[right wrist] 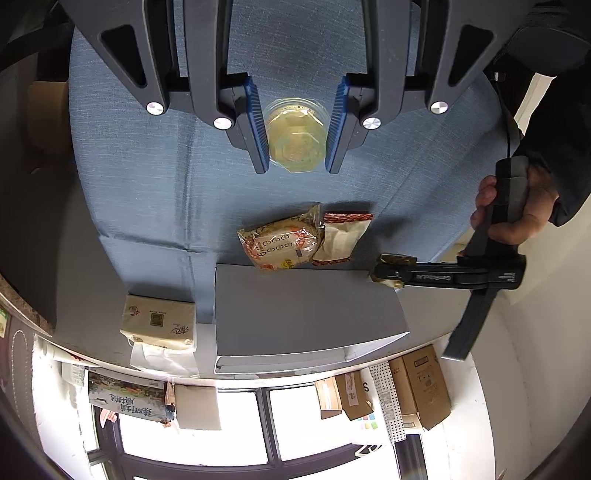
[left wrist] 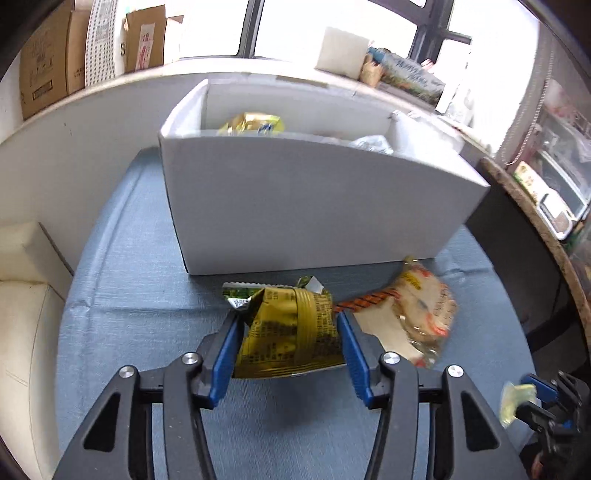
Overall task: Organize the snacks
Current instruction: 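Grasp the round jelly cup with the right tool while the left tool grasps the olive snack pack, then carry the jelly cup and olive pack into the white box and release both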
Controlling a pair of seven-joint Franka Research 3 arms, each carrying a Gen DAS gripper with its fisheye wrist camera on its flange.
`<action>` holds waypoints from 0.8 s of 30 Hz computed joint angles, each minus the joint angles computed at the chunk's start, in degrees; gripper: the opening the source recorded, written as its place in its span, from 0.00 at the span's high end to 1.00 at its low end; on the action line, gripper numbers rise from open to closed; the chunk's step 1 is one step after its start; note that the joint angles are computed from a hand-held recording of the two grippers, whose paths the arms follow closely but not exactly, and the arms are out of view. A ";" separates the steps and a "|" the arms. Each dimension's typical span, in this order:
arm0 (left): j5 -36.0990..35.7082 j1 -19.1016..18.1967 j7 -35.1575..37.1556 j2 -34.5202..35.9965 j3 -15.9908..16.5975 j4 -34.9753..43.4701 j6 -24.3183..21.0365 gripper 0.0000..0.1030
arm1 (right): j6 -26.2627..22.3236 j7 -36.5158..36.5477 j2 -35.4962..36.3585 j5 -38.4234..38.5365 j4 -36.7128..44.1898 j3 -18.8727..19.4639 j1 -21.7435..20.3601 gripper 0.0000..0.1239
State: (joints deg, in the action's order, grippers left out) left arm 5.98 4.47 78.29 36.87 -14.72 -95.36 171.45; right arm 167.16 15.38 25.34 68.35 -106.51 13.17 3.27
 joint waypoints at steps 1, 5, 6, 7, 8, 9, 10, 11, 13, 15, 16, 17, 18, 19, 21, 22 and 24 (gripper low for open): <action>-0.72 2.01 1.39 -1.35 -2.32 -2.12 1.51 0.45 | -0.34 0.11 0.04 -0.12 0.12 0.01 -0.04 0.73; -2.41 8.13 5.24 -6.95 -9.18 -9.52 6.83 0.45 | -0.10 -0.14 0.10 -0.77 0.65 0.11 0.27 0.73; -2.64 9.56 5.92 -8.16 -10.84 -10.63 7.44 0.45 | -0.21 -0.30 0.08 -0.65 0.80 0.27 0.16 0.73; -2.74 10.63 6.45 -9.05 -11.93 -11.32 8.03 0.45 | -0.51 -0.45 0.08 -0.64 1.02 0.36 0.07 0.73; -2.83 11.75 6.99 -9.94 -13.13 -11.97 8.57 0.45 | -0.50 -0.60 0.06 -0.66 1.22 0.37 0.10 0.73; -2.97 12.99 7.55 -10.59 -14.53 -12.29 8.68 0.45 | -0.52 -0.65 0.04 -0.81 1.45 0.34 0.16 0.73; -3.32 14.76 8.30 -11.33 -16.36 -12.79 8.71 0.45 | -0.75 -0.84 0.04 -0.84 1.79 0.40 0.11 0.73; -3.54 15.54 8.85 -11.54 -17.41 -12.59 8.79 0.45 | -1.00 -1.10 0.03 -0.68 2.20 0.52 0.01 0.73; -3.84 16.18 9.79 -11.46 -18.56 -11.32 8.11 0.45 | -1.93 -0.95 0.24 -0.97 3.61 0.39 0.01 0.73; -4.23 14.76 9.98 -11.63 -17.49 -9.41 6.61 0.45 | -2.22 -0.86 0.55 -1.42 5.43 0.28 0.17 0.73; -4.86 15.02 10.84 -11.47 -17.87 -8.29 5.67 0.45 | -2.65 -1.02 0.71 -1.54 6.47 0.38 0.08 0.73; -5.40 14.68 11.54 -11.45 -17.56 -7.39 5.09 0.45 | -3.18 -1.06 0.89 -1.77 7.57 0.41 0.04 0.73; -5.61 13.78 12.02 -11.48 -16.63 -6.37 4.53 0.45 | -3.62 -0.88 1.14 -2.23 8.79 0.34 0.12 0.73; -5.94 13.02 12.54 -11.32 -15.89 -5.26 4.02 0.45 | -3.87 -0.58 1.48 -2.95 10.05 0.20 0.35 0.73; -7.18 12.40 14.03 -10.69 -15.41 -2.46 2.16 0.45 | -4.22 0.55 2.54 -4.82 13.23 -0.11 0.84 0.73; -6.42 10.12 13.69 -10.35 -12.93 -0.81 2.02 0.45 | -4.61 1.11 3.35 -5.53 15.21 -0.02 0.83 0.73; -4.54 5.07 12.30 -8.26 -7.14 4.43 0.80 0.45 | -6.95 3.72 6.20 -8.13 21.00 -0.21 1.00 0.73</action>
State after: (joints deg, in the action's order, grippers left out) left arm 1.44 9.54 90.59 28.62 -21.86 -90.93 172.25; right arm 160.21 19.10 31.55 60.22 -85.51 12.96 4.28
